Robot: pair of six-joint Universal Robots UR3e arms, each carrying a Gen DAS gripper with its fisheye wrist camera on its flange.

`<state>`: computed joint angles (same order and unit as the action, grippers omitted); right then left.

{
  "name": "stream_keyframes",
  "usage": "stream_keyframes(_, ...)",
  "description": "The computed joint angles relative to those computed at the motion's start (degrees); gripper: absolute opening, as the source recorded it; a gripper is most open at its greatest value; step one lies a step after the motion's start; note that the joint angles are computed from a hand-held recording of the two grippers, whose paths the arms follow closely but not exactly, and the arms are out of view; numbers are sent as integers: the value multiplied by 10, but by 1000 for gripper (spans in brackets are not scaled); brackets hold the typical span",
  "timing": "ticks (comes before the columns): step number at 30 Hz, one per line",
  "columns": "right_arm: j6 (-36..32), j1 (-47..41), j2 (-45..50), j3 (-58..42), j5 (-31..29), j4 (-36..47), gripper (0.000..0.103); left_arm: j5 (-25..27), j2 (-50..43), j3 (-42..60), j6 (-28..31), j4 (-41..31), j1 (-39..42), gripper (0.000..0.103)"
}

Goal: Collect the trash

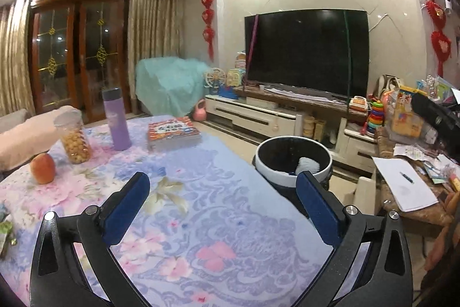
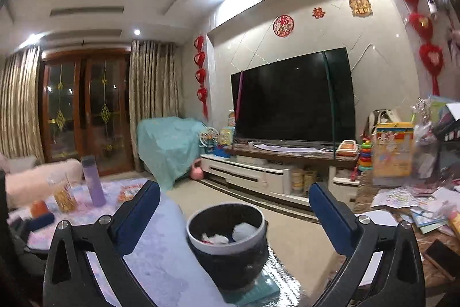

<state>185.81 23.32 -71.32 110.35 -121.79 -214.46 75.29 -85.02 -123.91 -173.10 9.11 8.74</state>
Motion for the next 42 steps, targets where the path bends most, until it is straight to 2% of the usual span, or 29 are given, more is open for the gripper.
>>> stream_keyframes(6, 23, 16, 43, -4, 5, 15, 103, 23, 22, -62, 5, 36, -2, 103)
stream_keyframes(12, 29, 51, 51, 16, -23, 12, 103, -8, 72, -114, 9, 54, 34, 103)
stream_keyframes(19, 29, 61, 43, 26, -38, 15, 103, -34, 101, -131, 9, 42, 59, 103)
stream_keyframes(26, 34, 57, 44, 35, -33, 12, 103, -31, 105, -133, 4, 45, 56, 103)
stream_keyframes(32, 36, 55, 43, 38, -29, 11, 103, -9, 91, -137, 5, 70, 41, 103)
stream_keyframes(42, 39, 53, 42, 45, -25, 3, 103, -25, 95, -138, 5, 59, 49, 103)
